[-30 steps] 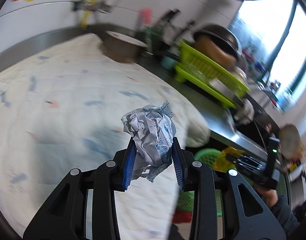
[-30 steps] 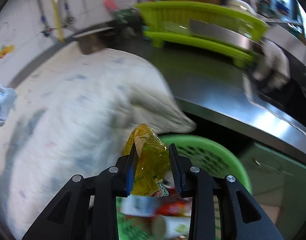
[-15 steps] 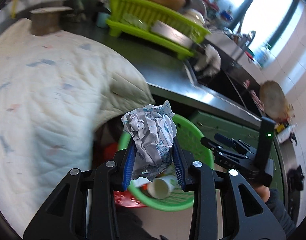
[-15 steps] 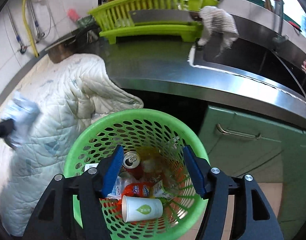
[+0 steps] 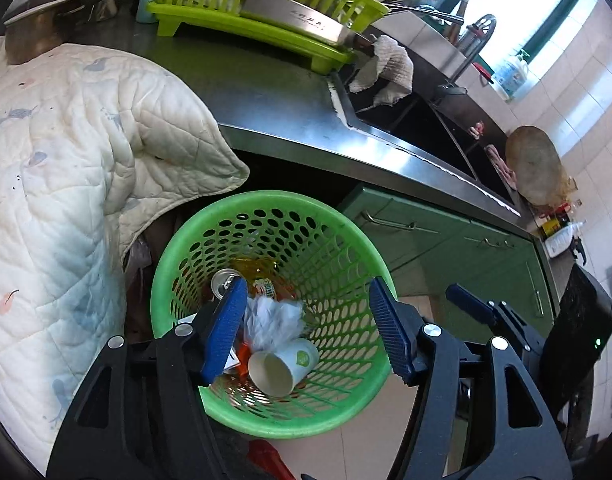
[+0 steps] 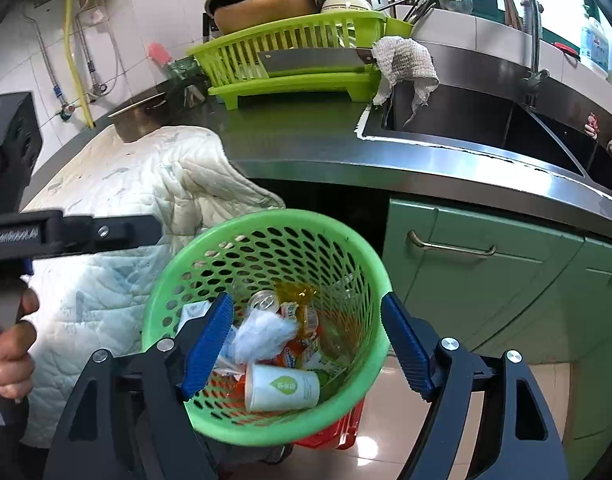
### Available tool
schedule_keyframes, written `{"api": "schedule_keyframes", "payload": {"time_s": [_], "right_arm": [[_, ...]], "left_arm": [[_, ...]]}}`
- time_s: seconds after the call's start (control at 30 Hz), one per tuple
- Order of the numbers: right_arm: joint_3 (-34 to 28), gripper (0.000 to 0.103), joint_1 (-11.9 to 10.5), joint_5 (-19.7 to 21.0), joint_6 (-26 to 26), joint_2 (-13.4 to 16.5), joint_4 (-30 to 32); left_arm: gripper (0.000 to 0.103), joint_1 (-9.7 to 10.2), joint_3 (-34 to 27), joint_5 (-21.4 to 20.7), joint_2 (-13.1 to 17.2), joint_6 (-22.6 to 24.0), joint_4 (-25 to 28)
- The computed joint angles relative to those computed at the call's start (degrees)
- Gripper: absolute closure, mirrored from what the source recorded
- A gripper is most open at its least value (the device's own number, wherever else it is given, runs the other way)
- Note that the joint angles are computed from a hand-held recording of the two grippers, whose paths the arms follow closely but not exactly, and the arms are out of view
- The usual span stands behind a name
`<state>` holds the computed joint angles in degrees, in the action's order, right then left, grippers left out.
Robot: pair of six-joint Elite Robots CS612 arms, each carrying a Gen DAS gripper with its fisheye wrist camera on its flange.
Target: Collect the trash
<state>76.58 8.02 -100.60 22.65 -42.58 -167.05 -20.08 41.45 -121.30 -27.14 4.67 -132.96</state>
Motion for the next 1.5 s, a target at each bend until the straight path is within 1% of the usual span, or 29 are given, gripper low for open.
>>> {"api": "schedule_keyframes", "payload": {"time_s": [0.03, 0.1, 0.17, 0.23, 0.33, 0.4, 0.47, 0.53, 0.6, 0.63, 0.8, 0.9, 1.03, 1.1, 1.17, 1.33, 1.5], "right_arm": [[0.33, 0.029, 0.11, -0.24, 0.12, -0.14, -0.39], [0.84, 0.028, 0.18, 0.49, 0.34, -0.4, -1.22], [1.3, 0.027, 0.42, 0.32, 0.59, -0.63, -2.32], [1.43, 0.025, 0.71, 0.48, 0.32, -0.79, -2.99], [1.02, 0.022, 1.48, -0.8, -1.03, -0.76, -3.45], [0.55, 0.021, 1.82, -0.69, -1.96, -0.63, -3.75], [-0.21, 0.019, 2.3, -0.97, -3.1, -0.41, -3.58], [-1.2, 0.017, 2.85, -1.13, -4.5, -0.07, -3.37], [-2.27, 0.016, 3.35, -0.44, -5.65, 0.33, -3.32], [-2.52, 0.016, 3.58, -0.43, -6.05, 0.46, -3.55], [-5.85, 0.014, 4.8, 0.82, -8.46, 1.81, -3.47], [-8.13, 0.013, 5.5, 1.65, -9.58, 2.78, -3.26], [-11.37, 0.013, 6.33, 3.57, -11.01, 4.19, -2.8], [-13.42, 0.013, 6.73, 4.49, -11.69, 5.09, -2.03], [-14.94, 0.013, 6.94, 5.51, -12.16, 5.79, -1.59], [-19.76, 0.012, 7.8, 8.31, -13.29, 8.04, 0.45], [-23.95, 0.012, 8.61, 9.5, -14.66, 9.87, 2.16]], "left_arm": [[0.037, -0.07, 0.1, 0.2, -0.1, -0.06, -0.06], [0.034, 0.07, 0.91, -0.09, -0.56, -0.44, -0.89], [0.03, 0.31, 2.33, 0.48, -1.41, -0.92, -2.54], [0.027, 0.6, 3.9, 1.19, -2.34, -1.41, -4.64], [0.023, 1.07, 5.89, 2.13, -3.57, -2.07, -7.61], [0.023, 1.41, 7.51, 3.22, -4.53, -2.59, -10.17], [0.02, 1.83, 9.75, 5.03, -5.84, -3.22, -13.64], [0.016, 2.2, 11.13, 6.27, -6.69, -3.91, -15.99], [0.013, 2.71, 12.89, 7.96, -7.67, -4.5, -18.94], [0.011, 2.95, 13.9, 9.48, -8.29, -4.75, -20.34], [0.006, 4.34, 18.1, 14.71, -10.49, -6.1, -27.6], [0.005, 5.08, 20.32, 18.18, -11.71, -6.25, -30.44], [0.005, 6.09, 22.27, 21.22, -12.86, -5.95, -32.11], [0.005, 6.39, 23.74, 24.85, -13.56, -5.45, -34.25], [0.005, 6.9, 24.98, 27.42, -14.14, -5.57, -35.96], [0.005, 8.23, 27.34, 31.17, -15.26, -7.03, -37.9], [0.005, 9.56, 29.25, 34.06, -16.21, -9.05, -39.83]]}}
